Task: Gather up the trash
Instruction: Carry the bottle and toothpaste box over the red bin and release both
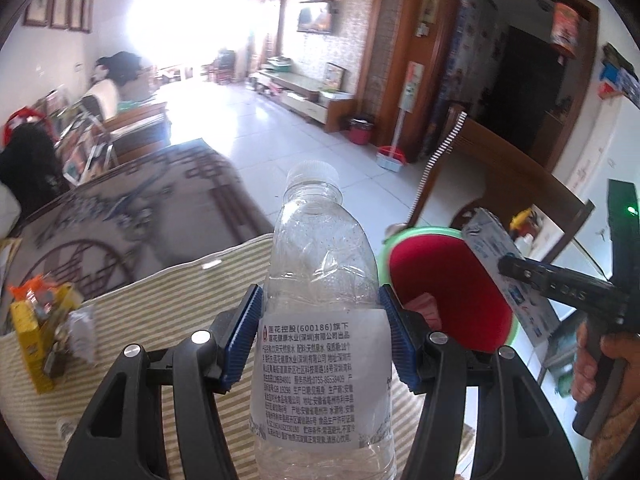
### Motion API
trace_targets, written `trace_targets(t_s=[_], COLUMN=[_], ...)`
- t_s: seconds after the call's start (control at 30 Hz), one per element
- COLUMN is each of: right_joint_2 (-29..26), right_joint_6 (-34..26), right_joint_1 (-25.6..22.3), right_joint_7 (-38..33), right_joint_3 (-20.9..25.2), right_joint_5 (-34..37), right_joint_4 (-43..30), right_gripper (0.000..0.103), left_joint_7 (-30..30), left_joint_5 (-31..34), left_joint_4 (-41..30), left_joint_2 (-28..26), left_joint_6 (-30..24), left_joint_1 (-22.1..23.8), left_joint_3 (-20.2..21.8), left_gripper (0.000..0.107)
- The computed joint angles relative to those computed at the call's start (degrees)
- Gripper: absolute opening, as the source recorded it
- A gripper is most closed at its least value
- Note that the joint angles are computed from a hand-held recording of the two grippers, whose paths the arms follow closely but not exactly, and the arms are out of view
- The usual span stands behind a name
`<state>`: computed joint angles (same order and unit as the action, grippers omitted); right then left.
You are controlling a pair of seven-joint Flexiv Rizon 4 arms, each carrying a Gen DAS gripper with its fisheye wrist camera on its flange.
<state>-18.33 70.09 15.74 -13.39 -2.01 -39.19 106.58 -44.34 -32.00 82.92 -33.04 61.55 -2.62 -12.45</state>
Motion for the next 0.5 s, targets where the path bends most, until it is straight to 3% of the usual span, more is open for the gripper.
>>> trace_targets(t_s=[0.1, 0.17, 0.5], right_joint_2=[0.4, 1.7, 8.6], right_joint_6=[-2.1, -2.1, -6.8], right_joint_1=[-0.1, 0.1, -4.8], right_joint_7=[1.3, 6.2, 15.1], right_joint_3=[-0.9, -2.4, 0.9], right_joint_5=[-0.9, -4.5, -11.1], right_joint_4=[0.7, 2.6, 9.9], right_gripper=[0.058, 0.071, 0.071], left_joint_7=[1.6, 2.2, 7.8], left_joint_5=[0.1, 0.2, -0.9], left_joint_4=[-0.8, -2.2, -10.3], left_joint_2=[-0.7, -1.6, -7.6], left_joint_6=[-1.4, -3.2, -11.6], left_joint_1=[-0.5, -1.1, -5.2], left_joint_3=[-1.3, -1.6, -4.9], left_gripper=[0.056, 0.056, 0.056])
